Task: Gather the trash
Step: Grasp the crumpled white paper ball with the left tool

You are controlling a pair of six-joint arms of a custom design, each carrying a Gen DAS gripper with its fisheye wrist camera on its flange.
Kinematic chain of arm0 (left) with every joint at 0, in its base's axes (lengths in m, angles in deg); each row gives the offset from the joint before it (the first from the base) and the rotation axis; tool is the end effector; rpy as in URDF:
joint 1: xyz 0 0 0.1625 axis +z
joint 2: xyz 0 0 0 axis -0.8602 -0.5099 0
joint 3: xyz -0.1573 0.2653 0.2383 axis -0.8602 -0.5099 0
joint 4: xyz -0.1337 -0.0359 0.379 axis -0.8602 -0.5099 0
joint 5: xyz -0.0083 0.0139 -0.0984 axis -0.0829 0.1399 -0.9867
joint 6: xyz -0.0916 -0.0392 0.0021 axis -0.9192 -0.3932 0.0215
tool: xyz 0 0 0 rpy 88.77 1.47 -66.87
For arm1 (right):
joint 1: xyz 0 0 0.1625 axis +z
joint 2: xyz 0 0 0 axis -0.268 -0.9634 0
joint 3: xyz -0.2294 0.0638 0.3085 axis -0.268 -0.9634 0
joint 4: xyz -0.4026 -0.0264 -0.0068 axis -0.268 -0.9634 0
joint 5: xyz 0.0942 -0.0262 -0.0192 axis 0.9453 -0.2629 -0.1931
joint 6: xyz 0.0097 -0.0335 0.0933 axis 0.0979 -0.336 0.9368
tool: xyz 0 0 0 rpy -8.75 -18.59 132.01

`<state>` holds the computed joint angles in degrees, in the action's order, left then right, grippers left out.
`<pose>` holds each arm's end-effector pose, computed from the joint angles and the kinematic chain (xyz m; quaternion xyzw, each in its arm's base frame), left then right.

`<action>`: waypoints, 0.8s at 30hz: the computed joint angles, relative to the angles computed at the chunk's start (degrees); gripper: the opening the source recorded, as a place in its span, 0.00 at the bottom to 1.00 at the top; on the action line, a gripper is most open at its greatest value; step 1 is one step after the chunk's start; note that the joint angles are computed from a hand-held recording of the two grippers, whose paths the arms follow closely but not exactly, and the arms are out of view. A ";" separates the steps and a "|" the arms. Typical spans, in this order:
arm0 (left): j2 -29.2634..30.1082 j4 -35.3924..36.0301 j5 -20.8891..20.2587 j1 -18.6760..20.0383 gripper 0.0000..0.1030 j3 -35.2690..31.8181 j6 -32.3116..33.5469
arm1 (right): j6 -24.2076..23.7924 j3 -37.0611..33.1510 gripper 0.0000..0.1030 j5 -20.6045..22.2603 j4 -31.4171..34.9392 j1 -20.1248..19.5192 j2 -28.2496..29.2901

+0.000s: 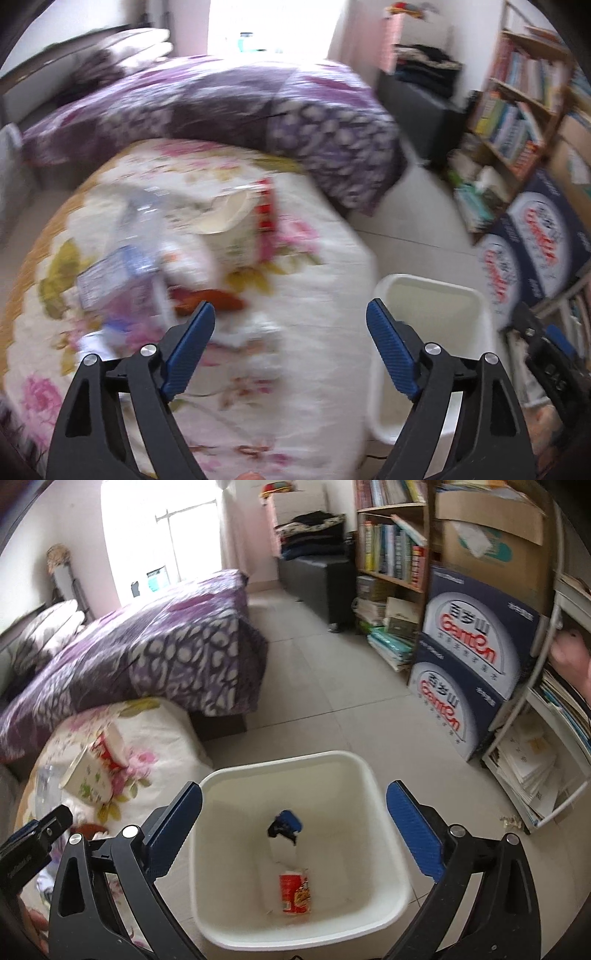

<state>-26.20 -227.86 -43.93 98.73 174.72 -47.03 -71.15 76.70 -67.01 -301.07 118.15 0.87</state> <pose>-0.2014 -0.4418 0.1085 0.0937 0.8873 -0.3116 0.3268 0.1495 -0.4055 0.1379 -0.0071 -0.8289 0.4140 0.3761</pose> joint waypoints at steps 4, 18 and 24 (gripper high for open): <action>-3.74 10.28 2.58 2.18 0.81 0.36 -8.53 | 0.06 -2.05 0.93 -0.21 2.01 1.30 3.09; -16.94 30.48 0.81 10.30 0.82 2.78 -22.91 | -0.12 -9.20 0.93 0.00 9.29 5.24 11.70; -20.08 28.15 -3.32 13.40 0.82 3.95 -19.02 | -0.38 -11.89 0.93 0.12 11.64 6.73 14.90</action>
